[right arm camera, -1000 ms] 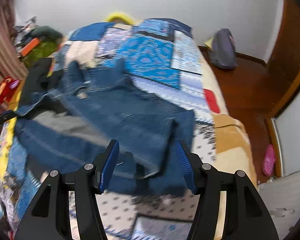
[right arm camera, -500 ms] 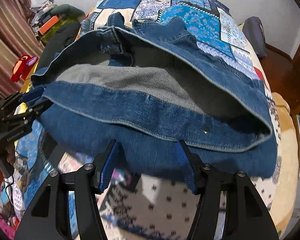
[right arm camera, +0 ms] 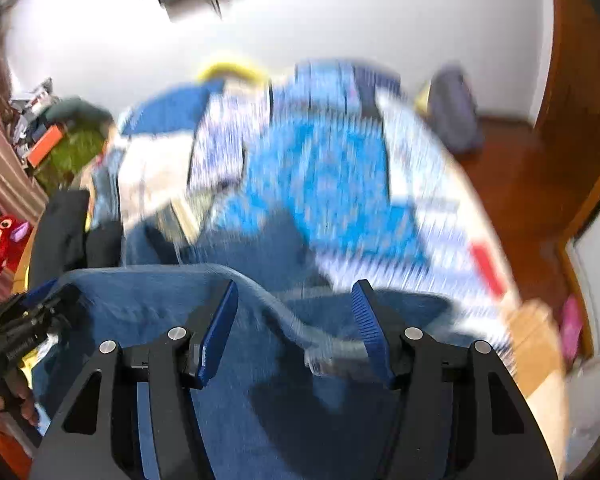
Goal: Fold large clothes
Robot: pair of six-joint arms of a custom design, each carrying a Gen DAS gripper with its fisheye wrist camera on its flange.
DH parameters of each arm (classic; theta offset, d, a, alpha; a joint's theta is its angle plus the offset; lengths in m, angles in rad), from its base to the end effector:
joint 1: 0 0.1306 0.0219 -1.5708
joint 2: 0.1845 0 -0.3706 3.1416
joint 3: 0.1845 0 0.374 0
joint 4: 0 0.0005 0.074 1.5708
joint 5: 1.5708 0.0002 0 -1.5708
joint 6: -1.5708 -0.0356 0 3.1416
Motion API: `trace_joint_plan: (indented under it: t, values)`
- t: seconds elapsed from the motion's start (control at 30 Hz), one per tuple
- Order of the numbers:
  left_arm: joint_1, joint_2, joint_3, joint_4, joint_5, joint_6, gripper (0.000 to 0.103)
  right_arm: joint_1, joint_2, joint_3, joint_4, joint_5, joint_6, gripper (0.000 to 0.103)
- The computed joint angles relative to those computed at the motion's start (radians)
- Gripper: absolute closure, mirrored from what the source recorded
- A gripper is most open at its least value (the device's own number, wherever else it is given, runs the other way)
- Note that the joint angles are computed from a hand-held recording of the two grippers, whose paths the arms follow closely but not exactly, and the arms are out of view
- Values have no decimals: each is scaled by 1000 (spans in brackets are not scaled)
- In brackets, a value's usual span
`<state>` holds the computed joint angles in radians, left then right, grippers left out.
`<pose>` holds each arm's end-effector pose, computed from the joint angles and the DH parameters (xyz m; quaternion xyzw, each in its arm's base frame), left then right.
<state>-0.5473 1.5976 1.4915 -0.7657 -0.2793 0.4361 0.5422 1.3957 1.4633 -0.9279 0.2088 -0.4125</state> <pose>0.4668 -0.2736 0.3704 0.0041 0.9316 -0.0448 0.3607 0.4061 0.2354 0.4438 -0.0242 0.9328 0.0721 0.3521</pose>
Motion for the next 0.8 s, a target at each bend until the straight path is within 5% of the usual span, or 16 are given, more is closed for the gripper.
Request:
trace_joint_plan:
  t: [0.13,0.2,0.5,0.8]
  values:
    - [-1,-55,-39,42,-30,15,51,44,-54,-36,49,96,59,44]
    - [-2,-83,-62,51,-12,9,49,58,-73,-59,43,45,74,35]
    - [-46,-126,-168,2,141,-60,43,73,-46,-154,-27,-206,38,34]
    - [39,-18,-99,-44,-26,-79,43,50,-51,-193,-55,-204,32,34]
